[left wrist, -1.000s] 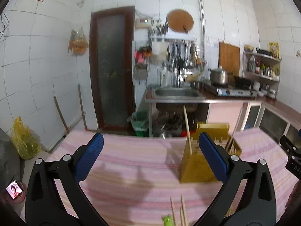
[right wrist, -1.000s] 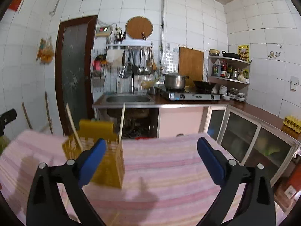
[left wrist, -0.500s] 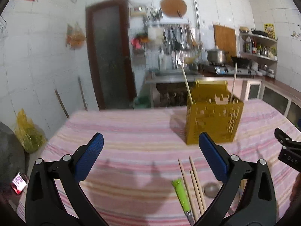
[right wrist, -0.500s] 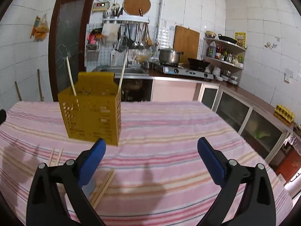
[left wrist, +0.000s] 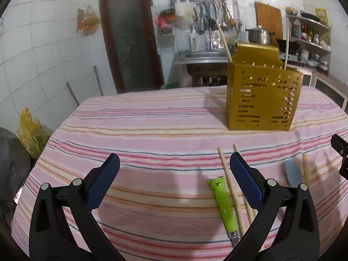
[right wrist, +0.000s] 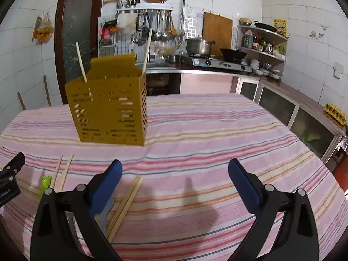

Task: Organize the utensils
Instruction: 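Move both tools back down toward the remaining utensils on the cloth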

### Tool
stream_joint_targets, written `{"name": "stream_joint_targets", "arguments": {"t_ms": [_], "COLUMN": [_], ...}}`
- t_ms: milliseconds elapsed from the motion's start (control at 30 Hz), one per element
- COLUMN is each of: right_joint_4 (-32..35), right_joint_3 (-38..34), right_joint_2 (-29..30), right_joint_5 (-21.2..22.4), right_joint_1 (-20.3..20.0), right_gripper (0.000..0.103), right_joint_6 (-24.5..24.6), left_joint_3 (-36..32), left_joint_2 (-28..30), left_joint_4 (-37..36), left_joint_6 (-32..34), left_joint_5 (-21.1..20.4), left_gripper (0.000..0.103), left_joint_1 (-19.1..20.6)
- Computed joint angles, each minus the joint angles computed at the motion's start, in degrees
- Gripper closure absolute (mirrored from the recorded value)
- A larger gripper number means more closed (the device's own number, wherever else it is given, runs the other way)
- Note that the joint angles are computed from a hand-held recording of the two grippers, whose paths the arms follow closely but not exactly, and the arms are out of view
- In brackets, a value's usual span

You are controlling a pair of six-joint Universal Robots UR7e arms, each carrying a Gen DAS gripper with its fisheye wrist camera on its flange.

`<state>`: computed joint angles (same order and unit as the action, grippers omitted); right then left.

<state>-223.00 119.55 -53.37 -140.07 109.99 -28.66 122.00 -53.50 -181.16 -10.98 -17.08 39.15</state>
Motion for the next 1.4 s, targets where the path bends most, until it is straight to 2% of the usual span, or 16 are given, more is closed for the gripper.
{"name": "stream_joint_targets", "arguments": {"t_ms": [167, 433, 600, 767, 867, 933, 1067, 1167, 1333, 1400], "right_joint_4": [2.56, 7.04, 11.51, 19.95, 21.53, 22.9, 25.8, 25.78, 27.3, 30.87], "right_joint_3": [-0.31, -0.32, -0.95, -0.91, -1.09, -1.33, -1.05, -1.03, -1.67, -2.39], "right_joint_2": [0.58, 0.14, 0.23, -1.05, -1.02, -0.87, -1.67, -1.28, -0.63, -0.57], "right_joint_5": [-0.66, -2.96, -4.69, -3.59, -3.28, -3.64, -2.24, -3.32, -4.32, -3.87], "right_joint_1": [-0.32, -1.07, -1.24, -2.24, -2.51, -2.58, -3.03, -2.57, -1.88, -1.95], "right_gripper": [0.007, 0.007, 0.007, 0.008, 0.01, 0.014, 0.015, 0.017, 0.026, 0.031], "right_joint_6": [2.47, 7.61, 9.59, 14.83, 15.8, 16.34, 19.38, 19.99, 21.72, 23.92], "left_joint_3": [-0.7, -1.36, -1.91, -3.46, -4.18, -4.35, -4.58, -4.54, -3.95, -4.16], "left_joint_2": [-1.19, -4.6, -4.99, -5.38, -4.31, -3.66, -3.0, -2.72, -2.73, -2.61], "left_joint_4": [10.08, 19.36, 20.61, 25.01, 25.95, 26.29, 27.45, 28.56, 30.19, 31.79], "left_joint_6": [-6.89, -14.53, -16.26, -19.86, -19.87, -19.69, -19.82, -20.08, -20.16, -20.62], "left_joint_5": [-0.47, -7.57, -9.55, -13.1, -12.43, -11.51, -11.01, -10.07, -9.33, -9.39], "left_gripper": [0.005, 0.005, 0.005, 0.005, 0.005, 0.005, 0.005, 0.005, 0.005, 0.005], "left_joint_1": [0.88, 3.23, 4.23, 6.08, 6.0, 5.67, 5.28, 4.96, 4.04, 3.91]}}
